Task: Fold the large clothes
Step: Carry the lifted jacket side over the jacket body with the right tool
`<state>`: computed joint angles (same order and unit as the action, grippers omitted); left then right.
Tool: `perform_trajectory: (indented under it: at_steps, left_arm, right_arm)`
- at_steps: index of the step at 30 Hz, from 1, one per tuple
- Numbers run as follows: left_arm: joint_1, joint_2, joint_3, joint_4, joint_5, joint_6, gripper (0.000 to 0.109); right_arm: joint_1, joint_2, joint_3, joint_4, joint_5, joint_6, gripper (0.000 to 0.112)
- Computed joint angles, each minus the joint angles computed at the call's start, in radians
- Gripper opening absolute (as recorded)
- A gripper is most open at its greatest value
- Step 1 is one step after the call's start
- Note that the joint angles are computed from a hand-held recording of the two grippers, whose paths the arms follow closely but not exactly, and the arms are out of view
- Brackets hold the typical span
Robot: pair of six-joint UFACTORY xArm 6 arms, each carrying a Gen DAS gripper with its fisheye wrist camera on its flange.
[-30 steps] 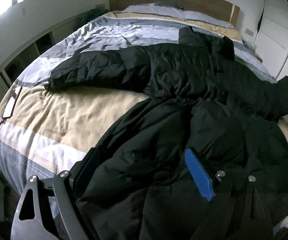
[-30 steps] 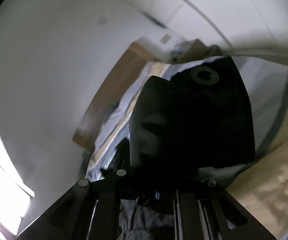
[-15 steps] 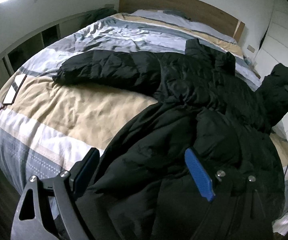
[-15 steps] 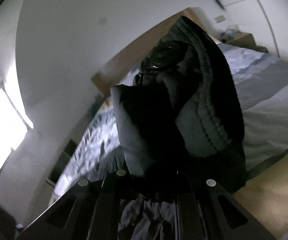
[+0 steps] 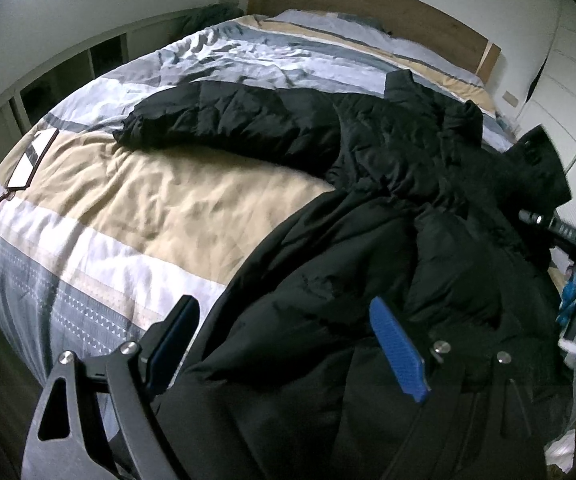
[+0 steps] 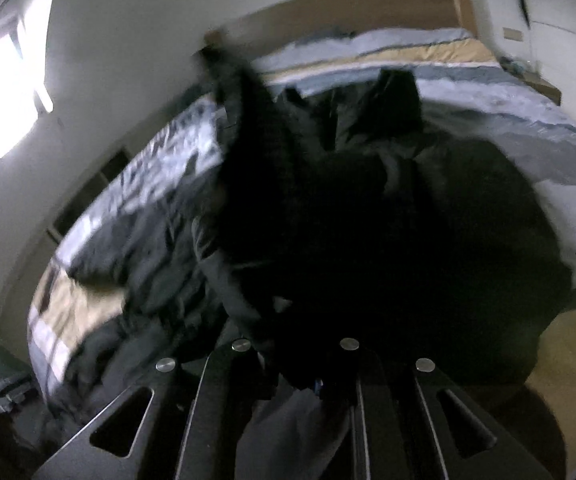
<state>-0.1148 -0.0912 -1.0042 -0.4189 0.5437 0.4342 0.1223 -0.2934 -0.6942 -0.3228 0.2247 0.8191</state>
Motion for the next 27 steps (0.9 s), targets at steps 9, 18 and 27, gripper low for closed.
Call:
perform_trajectory:
  at_steps: [9, 18, 27]
  left_arm:
    - [-0.011, -0.018, 0.02, 0.022, -0.017, -0.014, 0.087]
    - [-0.046, -0.115, 0.045, 0.022, 0.045, -0.01, 0.087]
    - [-0.148, -0.208, 0.025, 0.117, 0.084, -0.083, 0.087]
  right_arm:
    - [0.041, -0.02, 0.037, -0.017, 0.077, 0.003, 0.018]
    - [0.137, -0.045, 0.033, -0.048, 0.145, 0.044, 0.047]
    - [0.167, -0.299, 0.154, -0.046, 0.185, 0.054, 0.046]
